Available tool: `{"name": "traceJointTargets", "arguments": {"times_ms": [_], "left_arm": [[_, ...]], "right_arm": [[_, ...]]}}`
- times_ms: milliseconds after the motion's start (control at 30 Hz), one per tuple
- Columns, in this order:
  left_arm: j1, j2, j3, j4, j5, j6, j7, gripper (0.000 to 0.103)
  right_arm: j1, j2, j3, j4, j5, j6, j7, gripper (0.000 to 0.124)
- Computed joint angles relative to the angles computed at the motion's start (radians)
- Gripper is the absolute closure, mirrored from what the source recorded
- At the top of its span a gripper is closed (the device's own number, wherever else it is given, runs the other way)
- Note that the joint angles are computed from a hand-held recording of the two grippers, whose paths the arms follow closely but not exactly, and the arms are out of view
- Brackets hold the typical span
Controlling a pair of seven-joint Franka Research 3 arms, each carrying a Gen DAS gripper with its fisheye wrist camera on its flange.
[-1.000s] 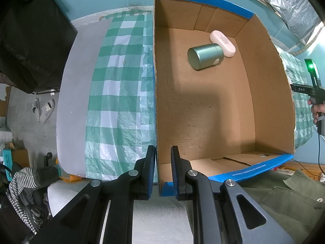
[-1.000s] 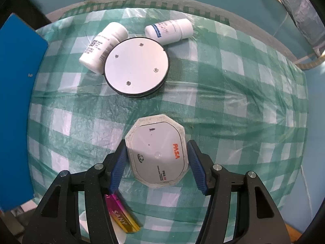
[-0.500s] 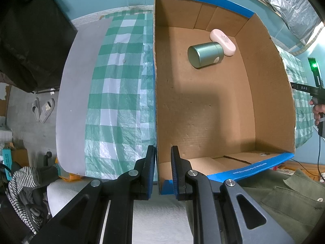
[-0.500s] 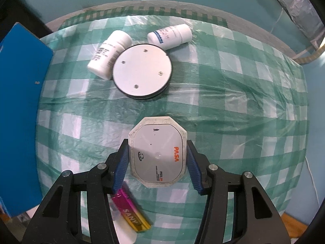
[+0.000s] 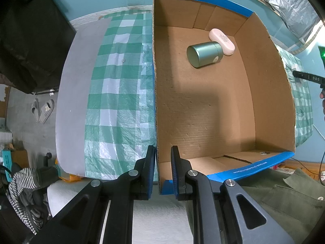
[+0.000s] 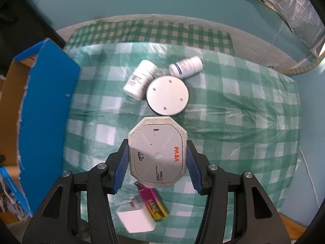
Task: Organize rigid objects
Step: 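Grasp the octagonal PASA device with the right gripper and lift toward the box, then carry the PASA device over the box and open the right gripper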
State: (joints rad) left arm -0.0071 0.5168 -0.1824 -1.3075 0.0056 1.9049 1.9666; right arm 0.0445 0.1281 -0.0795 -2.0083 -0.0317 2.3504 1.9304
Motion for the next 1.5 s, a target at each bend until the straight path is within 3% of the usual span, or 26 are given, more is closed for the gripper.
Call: {"name": "traceJointTargets", "arguments": {"times_ms": [500, 1500], "left_arm": [[-0.002, 0.001, -0.001, 0.000, 0.003, 0.002, 0.004, 0.088], [0.001, -0.002, -0.001, -0.005, -0.001, -0.001, 0.004, 0.088]], "right_arm": [[0.048, 0.042, 0.028, 0.177, 0.008, -0.050, -0.036, 0.071], [0.142, 0.348, 0.048, 0.639, 0.087, -0.159, -0.186, 0.070]]}}
